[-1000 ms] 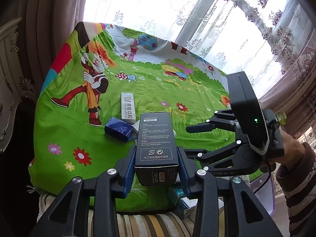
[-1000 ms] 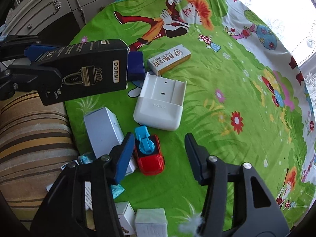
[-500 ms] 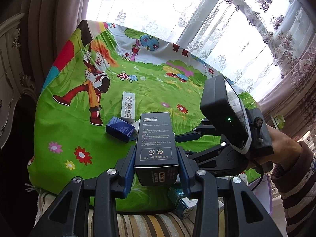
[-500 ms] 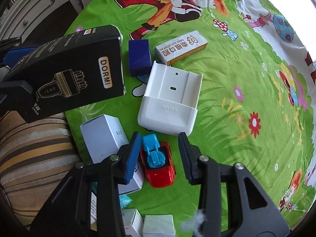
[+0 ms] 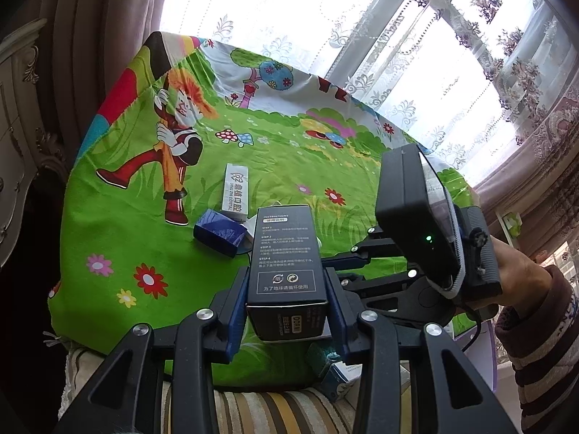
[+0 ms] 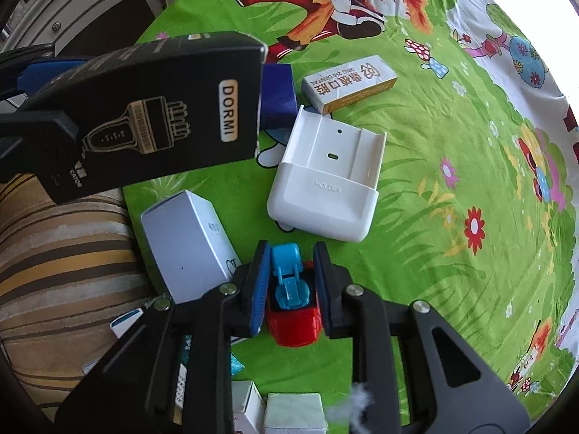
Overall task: Organize rigid objects
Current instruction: 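Grasp the red toy car with the right gripper while the left gripper holds the black box, then carry the black box and red car over the purple-rimmed box and open both grippers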
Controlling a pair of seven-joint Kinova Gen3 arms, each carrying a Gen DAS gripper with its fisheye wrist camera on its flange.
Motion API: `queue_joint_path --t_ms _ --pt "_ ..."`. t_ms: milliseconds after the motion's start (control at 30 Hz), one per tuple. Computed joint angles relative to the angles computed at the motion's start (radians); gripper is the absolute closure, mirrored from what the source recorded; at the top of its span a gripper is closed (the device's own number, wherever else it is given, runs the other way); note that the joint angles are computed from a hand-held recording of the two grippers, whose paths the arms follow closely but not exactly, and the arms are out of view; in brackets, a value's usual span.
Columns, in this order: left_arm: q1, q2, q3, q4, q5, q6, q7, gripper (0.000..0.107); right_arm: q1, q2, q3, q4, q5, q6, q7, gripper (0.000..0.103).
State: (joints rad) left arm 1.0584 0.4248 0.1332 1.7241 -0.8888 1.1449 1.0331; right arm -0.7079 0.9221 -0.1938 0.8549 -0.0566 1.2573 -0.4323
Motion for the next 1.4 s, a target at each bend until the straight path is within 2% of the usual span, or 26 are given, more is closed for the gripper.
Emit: queue_joint_path --t_ms 233,600,733,1067,1400 --pt "0.001 0.004 0.0 -0.011 0.0 0.003 -0.01 0.067 0.05 0.026 -0.004 -0.069 -0.055 0.037 -0.037 0.084" --pt "0.004 0.011 -0.004 -0.034 -0.003 0.005 -0.037 0.067 0.144 -0.009 -0.016 -0.05 -0.146 0.021 -0.143 0.084" --pt "0.007 0.015 -0.006 -0.045 -0.004 0.009 -0.047 0.067 0.178 -0.01 -0.018 -0.066 -0.175 0.049 -0.192 0.083" --pt "0.02 0.035 -0.013 -0.103 -0.009 0.02 -0.109 0.067 0.263 -0.1 -0.027 0.043 -0.211 -0.019 -0.218 0.083" --pt "0.028 0.077 -0.034 -0.217 -0.01 0.014 -0.244 0.067 0.382 -0.197 -0.027 0.122 -0.248 -0.05 -0.201 0.083"
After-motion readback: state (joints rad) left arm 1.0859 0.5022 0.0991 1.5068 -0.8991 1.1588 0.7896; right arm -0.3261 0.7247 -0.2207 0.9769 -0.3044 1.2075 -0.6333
